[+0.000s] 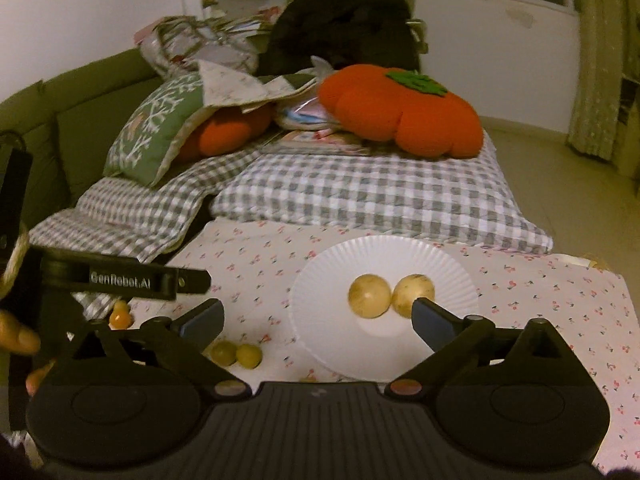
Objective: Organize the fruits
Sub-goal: 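Withdraw both tools from the plate back toward the remaining fruits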
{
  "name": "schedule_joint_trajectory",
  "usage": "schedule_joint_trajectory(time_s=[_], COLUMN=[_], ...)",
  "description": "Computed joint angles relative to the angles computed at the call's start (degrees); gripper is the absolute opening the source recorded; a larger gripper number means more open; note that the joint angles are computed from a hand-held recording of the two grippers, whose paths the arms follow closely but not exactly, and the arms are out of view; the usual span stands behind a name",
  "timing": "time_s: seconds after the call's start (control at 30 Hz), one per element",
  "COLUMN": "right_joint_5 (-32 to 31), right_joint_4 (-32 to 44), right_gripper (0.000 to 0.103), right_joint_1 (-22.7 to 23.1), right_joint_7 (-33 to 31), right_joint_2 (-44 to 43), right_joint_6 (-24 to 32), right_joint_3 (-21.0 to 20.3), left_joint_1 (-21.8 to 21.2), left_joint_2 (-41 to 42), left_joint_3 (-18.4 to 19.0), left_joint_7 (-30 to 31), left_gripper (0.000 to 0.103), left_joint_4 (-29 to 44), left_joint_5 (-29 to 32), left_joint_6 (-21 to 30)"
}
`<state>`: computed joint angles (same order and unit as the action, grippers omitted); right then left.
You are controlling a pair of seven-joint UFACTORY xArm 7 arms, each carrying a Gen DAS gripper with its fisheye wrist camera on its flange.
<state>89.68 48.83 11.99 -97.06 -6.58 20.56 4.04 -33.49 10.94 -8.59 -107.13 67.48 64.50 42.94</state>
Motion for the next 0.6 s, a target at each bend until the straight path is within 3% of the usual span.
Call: schedule_joint_trajectory(time_s=[0.23,0.4,0.6], right_joint_5=[-9.0,-15.8,-17.5], right_joint_4=[-2.1,-1.6,-2.7], right_gripper=[0.103,0.103,0.102], right_joint_1=[0.7,0.7,1.6], right_joint_7=[8.9,19.4,21.3], right_joint_2=[-0.8,0.8,0.7], right_joint_6=[1.9,3.8,2.9], right_joint_3=[-0.1,-0.4,-0.2], left_joint_1=[1.8,4.8,9.5], left_joint_2=[-5.6,-11.1,-17.8], left_joint_3=[-1.2,-2.3,-4.6], left_joint_7=[-1.6,-6.4,-14.4], left_gripper=[0.092,0.092,0.092], left_joint_4=[-6.7,-12.9,-20.1], left_joint_5=[-2.4,-4.2,-3.5], left_joint_6=[-0.6,0.2,-1.9])
